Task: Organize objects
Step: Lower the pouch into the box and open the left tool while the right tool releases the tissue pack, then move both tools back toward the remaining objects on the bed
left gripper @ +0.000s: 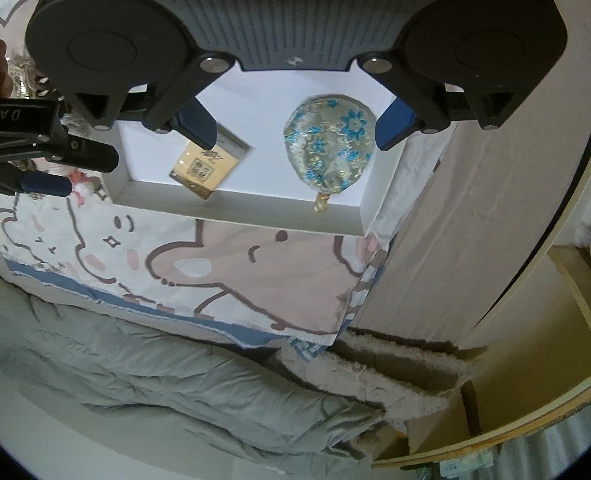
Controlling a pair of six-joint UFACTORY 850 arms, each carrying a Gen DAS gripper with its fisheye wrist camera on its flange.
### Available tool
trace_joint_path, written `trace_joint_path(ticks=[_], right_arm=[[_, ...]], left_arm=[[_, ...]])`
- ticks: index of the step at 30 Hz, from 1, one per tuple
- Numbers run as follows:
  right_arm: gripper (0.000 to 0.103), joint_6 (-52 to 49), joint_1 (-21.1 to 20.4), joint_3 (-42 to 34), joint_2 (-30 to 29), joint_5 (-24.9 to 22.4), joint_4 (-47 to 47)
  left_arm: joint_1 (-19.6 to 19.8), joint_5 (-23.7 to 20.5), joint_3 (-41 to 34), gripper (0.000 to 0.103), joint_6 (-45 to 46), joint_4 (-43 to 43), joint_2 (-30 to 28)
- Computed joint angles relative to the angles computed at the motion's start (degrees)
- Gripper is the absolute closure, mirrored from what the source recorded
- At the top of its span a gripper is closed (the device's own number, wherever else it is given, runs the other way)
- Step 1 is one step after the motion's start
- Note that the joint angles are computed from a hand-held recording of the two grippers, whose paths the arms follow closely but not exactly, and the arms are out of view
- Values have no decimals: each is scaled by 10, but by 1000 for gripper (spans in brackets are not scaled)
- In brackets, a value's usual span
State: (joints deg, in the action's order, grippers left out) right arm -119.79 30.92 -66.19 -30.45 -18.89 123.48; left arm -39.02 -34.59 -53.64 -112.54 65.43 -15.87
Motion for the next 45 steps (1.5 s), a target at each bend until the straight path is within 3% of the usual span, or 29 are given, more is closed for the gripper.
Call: trace_joint_path(ticks=[16,26,45], right_arm=[[0,-165,-18,73,81,45,161],[0,-273,-34,116,135,64,260],[0,-217,-103,181,215,75,205]], left_arm=[[-46,-24,-10,0,-28,40,12],[-61,-17,-13,0,-57,76,18],[-96,-22,-86,0,-37,96,-27]])
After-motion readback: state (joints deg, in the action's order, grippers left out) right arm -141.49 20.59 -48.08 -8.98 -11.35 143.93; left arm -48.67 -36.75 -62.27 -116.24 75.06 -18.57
